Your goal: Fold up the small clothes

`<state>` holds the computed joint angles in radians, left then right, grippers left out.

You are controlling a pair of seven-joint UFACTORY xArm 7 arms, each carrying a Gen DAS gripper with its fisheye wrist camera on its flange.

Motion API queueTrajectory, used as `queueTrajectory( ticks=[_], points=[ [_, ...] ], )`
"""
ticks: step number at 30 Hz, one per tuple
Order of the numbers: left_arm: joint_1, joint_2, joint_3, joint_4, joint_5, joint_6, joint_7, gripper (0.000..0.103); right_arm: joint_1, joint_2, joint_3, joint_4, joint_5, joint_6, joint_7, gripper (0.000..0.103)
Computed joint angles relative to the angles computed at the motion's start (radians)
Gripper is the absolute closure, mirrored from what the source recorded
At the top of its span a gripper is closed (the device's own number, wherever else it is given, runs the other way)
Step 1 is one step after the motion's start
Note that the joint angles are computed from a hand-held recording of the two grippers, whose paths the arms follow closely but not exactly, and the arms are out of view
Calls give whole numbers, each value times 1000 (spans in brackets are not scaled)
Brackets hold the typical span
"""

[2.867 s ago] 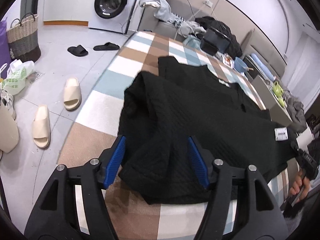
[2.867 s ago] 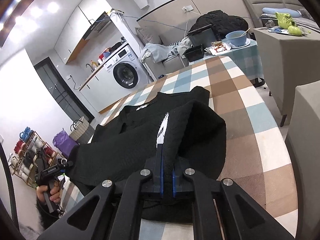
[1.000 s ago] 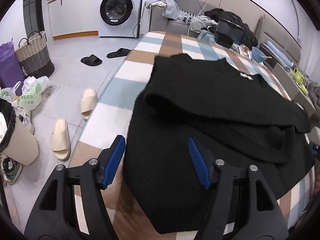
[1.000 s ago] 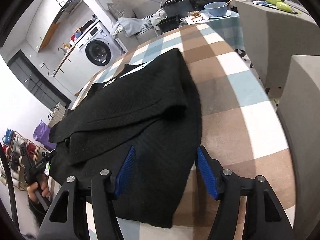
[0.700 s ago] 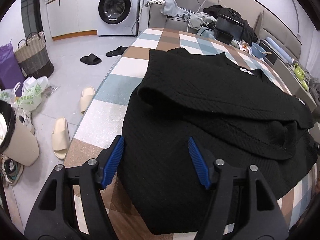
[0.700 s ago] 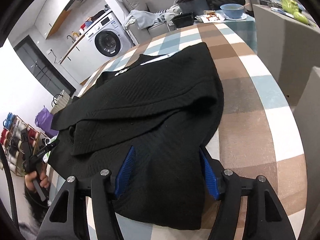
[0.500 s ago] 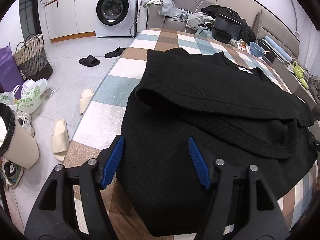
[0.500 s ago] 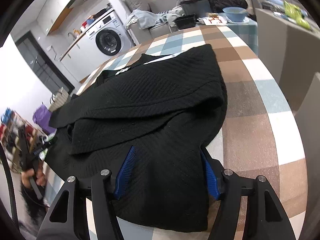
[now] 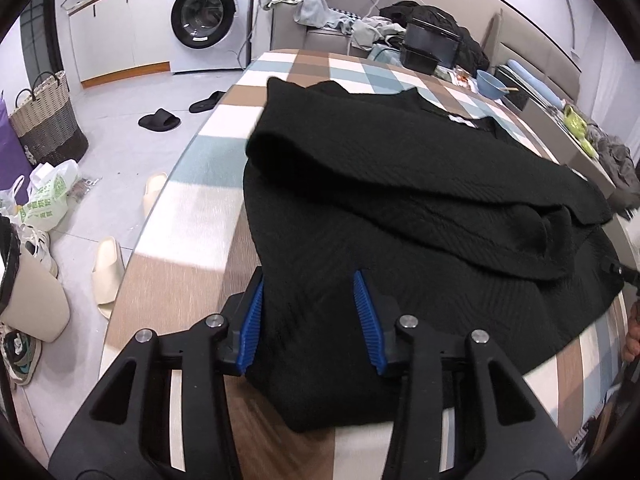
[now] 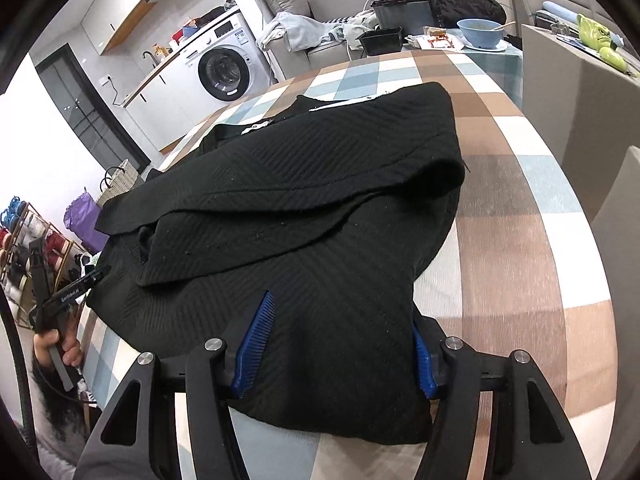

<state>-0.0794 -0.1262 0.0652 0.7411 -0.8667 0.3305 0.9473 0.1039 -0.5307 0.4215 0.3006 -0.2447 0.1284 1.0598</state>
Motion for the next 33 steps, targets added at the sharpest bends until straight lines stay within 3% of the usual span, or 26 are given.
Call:
queueTrajectory(
  ticks=[8,11,15,25,29,31,33],
  points=[
    [5,-89,38,-69,47,43,-35,64,56,-55,-33,-24,30,58,-1,40],
    [16,-94,49,-49,73,65,-105,64,27,-108,-23,-37,32,53,38,40],
    [-3,-102,82,-21,-13,72,-62,60,-25,-153,12,-21,2,37,49,40],
    [-25,-87,29,-6,-15,75,-68,59,-112,77,77,123,-49,-69,-11,40],
    [-42,-90,23,-8,-19,73,-82,59,-93,118,68,113,-31,-136,-15,40],
    [-52,-88,16,-12,-13,85,-92,59,-31,162,21,104,-2,-188,-47,40],
    [-66,-87,0,-21,-3,81,-90,59,-33,178,45,108,18,-186,-64,40]
  ],
)
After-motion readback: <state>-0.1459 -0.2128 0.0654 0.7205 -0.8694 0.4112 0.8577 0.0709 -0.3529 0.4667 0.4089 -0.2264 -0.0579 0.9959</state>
